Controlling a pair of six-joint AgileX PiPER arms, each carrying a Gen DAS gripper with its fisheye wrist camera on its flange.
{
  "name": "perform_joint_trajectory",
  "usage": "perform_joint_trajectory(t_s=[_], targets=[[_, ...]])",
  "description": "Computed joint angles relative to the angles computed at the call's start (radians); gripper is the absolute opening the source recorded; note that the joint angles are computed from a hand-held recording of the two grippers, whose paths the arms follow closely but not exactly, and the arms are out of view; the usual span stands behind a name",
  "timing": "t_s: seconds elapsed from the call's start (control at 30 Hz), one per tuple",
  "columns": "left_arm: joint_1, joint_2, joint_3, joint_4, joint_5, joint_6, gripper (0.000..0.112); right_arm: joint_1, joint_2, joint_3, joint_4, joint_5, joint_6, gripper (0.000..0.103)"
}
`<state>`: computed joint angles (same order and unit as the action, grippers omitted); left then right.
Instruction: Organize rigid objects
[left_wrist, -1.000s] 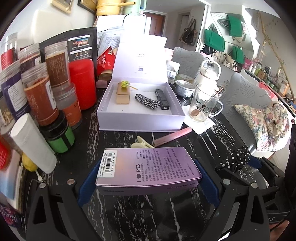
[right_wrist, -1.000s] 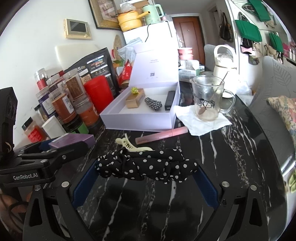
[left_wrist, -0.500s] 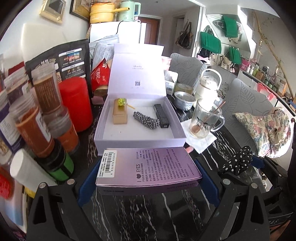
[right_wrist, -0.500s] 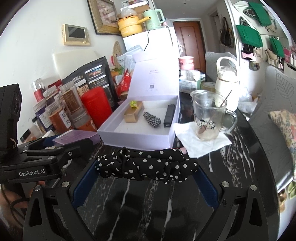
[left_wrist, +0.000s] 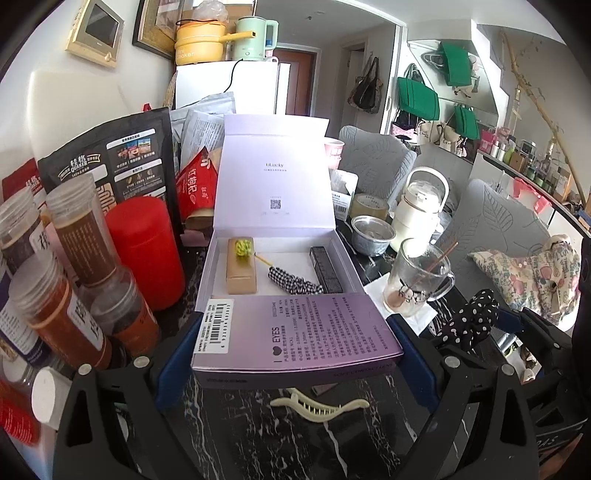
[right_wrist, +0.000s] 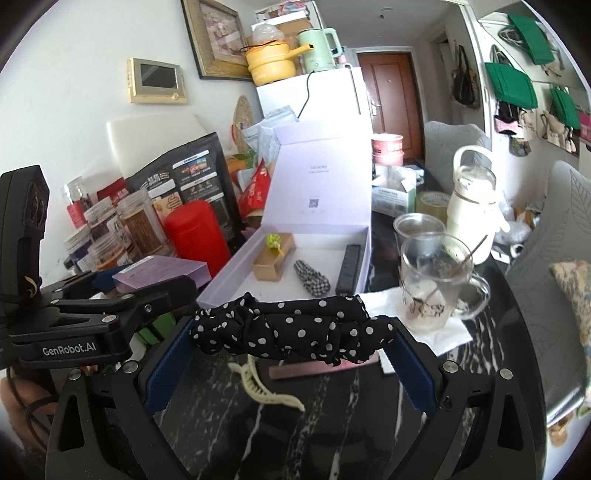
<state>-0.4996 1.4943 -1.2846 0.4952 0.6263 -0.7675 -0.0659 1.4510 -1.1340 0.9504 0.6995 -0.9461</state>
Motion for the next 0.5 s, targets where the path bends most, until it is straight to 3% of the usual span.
perform_joint_trajectory(t_s=[0.5], targets=[[0.100,0.157,-0.218,-0.071,0.007,0.145,0.097,0.028,0.182,-0.258,-0.056,0.003,0.083,0.099]])
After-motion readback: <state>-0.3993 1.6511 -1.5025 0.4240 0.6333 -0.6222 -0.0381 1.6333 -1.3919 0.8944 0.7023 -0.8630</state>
